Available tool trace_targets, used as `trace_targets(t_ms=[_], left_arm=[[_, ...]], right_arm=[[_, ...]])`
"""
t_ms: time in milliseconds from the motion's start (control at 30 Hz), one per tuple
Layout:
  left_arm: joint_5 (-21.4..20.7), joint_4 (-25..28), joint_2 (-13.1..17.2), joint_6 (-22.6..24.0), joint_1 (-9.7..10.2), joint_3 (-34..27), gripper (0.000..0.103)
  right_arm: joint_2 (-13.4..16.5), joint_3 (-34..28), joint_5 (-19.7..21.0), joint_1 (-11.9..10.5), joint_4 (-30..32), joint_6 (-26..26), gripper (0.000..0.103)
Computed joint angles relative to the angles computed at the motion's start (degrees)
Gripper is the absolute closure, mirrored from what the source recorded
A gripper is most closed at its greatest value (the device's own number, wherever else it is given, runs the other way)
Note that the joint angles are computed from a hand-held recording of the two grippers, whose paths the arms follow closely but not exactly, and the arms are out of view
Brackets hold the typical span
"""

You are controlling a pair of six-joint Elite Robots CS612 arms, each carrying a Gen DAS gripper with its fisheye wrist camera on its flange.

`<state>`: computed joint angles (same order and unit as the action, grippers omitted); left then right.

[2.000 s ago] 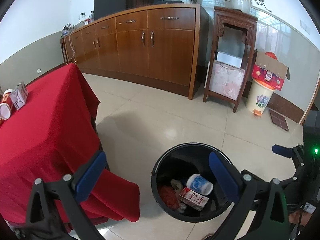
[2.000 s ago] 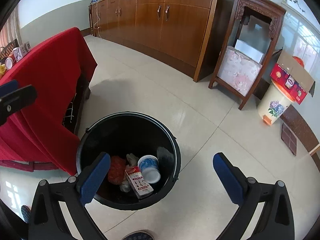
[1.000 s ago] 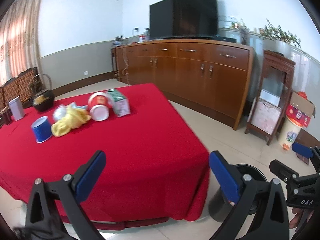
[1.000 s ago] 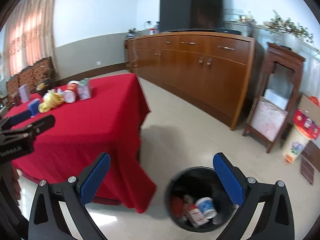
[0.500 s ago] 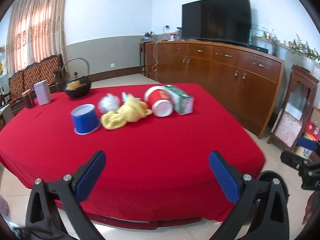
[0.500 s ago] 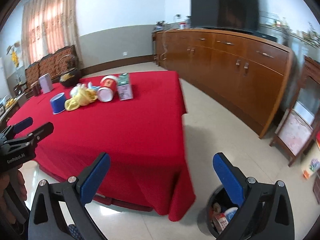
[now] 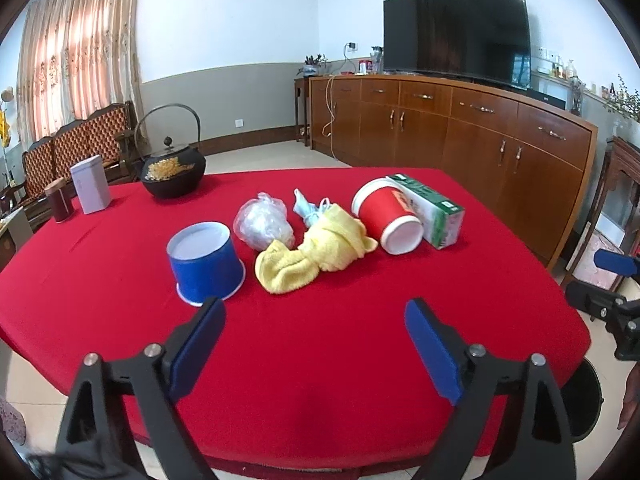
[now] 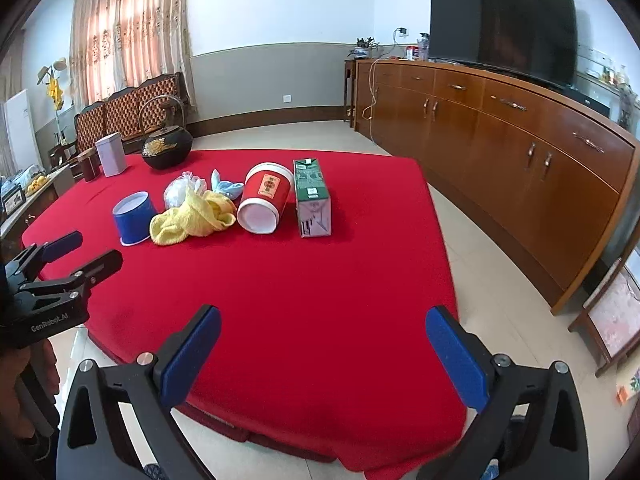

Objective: Collect trash
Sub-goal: 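Move both tools back to the table toward the yellow cloth and green carton, then grasp the yellow cloth with the left tool while the right grasps the green carton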

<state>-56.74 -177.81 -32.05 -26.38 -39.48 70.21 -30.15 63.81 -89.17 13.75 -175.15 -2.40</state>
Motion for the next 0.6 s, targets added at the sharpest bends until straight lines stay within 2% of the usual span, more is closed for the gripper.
trace_targets(t_ms=[167, 367, 500, 600], left_arm=[[-1.2, 3.0, 2.3, 1.4, 1.09, -5.0, 0.013], [-2.8, 6.9, 5.1, 0.0, 2.21, -10.3, 0.017], [-3.9, 9.6, 6.6, -1.1, 2.73, -13.4, 0.018], [-5.6, 14.6, 7.9, -0.9, 3.18, -16.9, 0.018]], right_arm=[[3.6, -7.6, 1.3, -0.2, 5.4, 0.0, 0.014], [10.2, -21.2, 1.9, -0.2, 14.5, -0.3, 0.024], [14.2, -29.1, 2.3, -0.1, 19.1, -0.7, 0.025], [17.6, -36.2, 1.7, 0.1, 23.5, -1.0, 0.026]])
